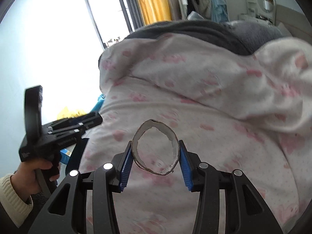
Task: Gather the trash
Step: 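Carry the clip piece with the left gripper and tube with the right to the bin, then open the left gripper to drop the black clip piece into the bin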
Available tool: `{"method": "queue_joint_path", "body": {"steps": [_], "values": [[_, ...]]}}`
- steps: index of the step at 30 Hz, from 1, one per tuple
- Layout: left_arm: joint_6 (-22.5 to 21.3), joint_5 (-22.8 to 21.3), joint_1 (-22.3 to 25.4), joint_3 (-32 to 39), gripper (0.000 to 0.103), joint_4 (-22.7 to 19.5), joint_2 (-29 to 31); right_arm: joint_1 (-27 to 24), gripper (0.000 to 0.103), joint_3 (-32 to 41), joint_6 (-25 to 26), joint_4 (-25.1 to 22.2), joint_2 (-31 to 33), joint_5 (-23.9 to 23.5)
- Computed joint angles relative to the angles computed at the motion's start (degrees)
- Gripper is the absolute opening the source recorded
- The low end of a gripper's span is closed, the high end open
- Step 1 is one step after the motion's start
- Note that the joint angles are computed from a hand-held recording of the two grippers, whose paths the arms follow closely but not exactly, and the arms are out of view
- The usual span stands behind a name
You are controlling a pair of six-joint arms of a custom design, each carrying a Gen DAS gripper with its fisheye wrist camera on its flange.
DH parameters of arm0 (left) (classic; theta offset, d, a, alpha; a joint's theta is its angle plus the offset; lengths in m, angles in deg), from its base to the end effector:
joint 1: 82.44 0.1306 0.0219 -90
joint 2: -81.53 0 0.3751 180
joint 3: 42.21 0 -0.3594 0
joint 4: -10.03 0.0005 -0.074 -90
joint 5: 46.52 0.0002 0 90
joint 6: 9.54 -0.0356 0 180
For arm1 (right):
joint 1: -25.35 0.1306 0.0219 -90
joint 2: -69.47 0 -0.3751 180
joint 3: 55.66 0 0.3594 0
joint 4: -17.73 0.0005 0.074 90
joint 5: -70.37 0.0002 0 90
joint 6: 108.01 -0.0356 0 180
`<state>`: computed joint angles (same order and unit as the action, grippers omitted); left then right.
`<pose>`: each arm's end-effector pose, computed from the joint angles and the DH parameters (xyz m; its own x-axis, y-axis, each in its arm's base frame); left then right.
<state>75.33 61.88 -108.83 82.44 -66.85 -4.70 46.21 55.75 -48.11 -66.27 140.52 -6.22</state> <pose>0.3797 -0.2015 0.6117 -0.5865 0.3857 -0.7122 0.6733 0.7209 -0.1640 0.2390 0.0817 0.6430 -0.6530 0.2732 -0.7064 0.1594 0.9613 0.2245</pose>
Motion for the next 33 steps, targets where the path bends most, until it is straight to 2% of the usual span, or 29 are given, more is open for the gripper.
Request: {"method": "queue_joint_path", "body": {"steps": [5, 13, 24, 33], "values": [[-0.2, 0.3, 5.2, -1.4, 0.044, -0.7, 0.0, 2.9, 0.045, 2.9, -0.9, 1.3, 3.4, 0.1], [-2.4, 0.7, 12.7, -3.1, 0.044, -4.2, 0.4, 8.3, 0.045, 9.9, -1.3, 2.8, 10.3, 1.0], [-8.4, -2.2, 18.6, -7.2, 0.045, -10.4, 1.5, 14.0, 0.045, 20.1, -0.5, 2.3, 20.6, 0.4], [-11.8, -4.9, 22.0, -10.4, 0.046, -15.4, 2.6, 16.4, 0.045, 27.2, 0.4, 1.1, 28.1, -1.7]]}}
